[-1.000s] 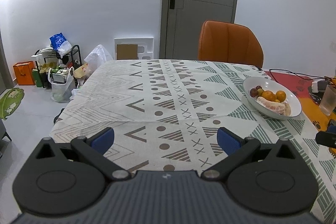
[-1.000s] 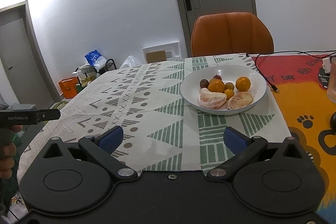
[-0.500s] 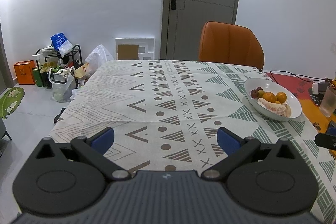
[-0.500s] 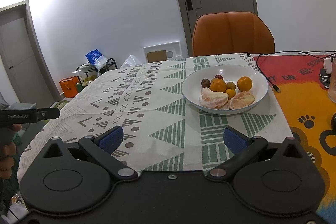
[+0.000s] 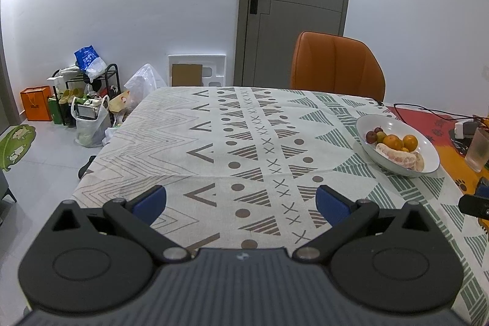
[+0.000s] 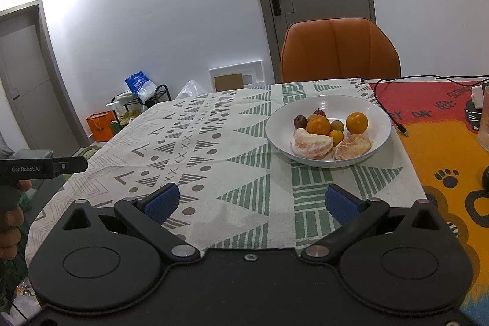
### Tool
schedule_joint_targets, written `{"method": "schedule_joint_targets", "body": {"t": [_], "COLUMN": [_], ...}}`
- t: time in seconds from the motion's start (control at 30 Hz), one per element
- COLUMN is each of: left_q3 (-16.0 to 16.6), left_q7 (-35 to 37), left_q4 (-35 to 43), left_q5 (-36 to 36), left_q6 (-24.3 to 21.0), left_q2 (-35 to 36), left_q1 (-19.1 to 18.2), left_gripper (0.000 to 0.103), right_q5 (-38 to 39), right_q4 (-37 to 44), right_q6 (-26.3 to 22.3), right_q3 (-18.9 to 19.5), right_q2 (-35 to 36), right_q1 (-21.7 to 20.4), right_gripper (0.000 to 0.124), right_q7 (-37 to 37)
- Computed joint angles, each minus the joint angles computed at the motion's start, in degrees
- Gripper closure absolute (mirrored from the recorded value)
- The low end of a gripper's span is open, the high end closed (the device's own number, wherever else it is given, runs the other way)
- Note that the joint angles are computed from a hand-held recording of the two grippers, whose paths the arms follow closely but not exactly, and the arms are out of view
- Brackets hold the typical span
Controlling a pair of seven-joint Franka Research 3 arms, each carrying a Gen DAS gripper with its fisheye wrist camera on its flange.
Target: Organize fruits
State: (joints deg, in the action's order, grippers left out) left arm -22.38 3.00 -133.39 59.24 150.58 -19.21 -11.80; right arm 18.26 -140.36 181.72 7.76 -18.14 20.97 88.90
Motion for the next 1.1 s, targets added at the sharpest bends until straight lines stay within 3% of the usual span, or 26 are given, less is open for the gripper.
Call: {"method": "schedule_joint_targets", "body": {"t": [1.1], "left_q3": [0.4], "left_q7": [0.3], "left_q4": [0.2], "left_q5": [-0.4], "left_q6": [1.0], "left_q2": [0.7], "left_q1": [-0.2], "left_gripper": [0.0], "right_q5": [-1.0], "right_q4": [0.0], "right_q6": [0.0], "right_q3": [0.5], "right_q2": [0.1], "right_q1": [-0.8], "right_gripper": [0.021], "right_q7": [1.1]}}
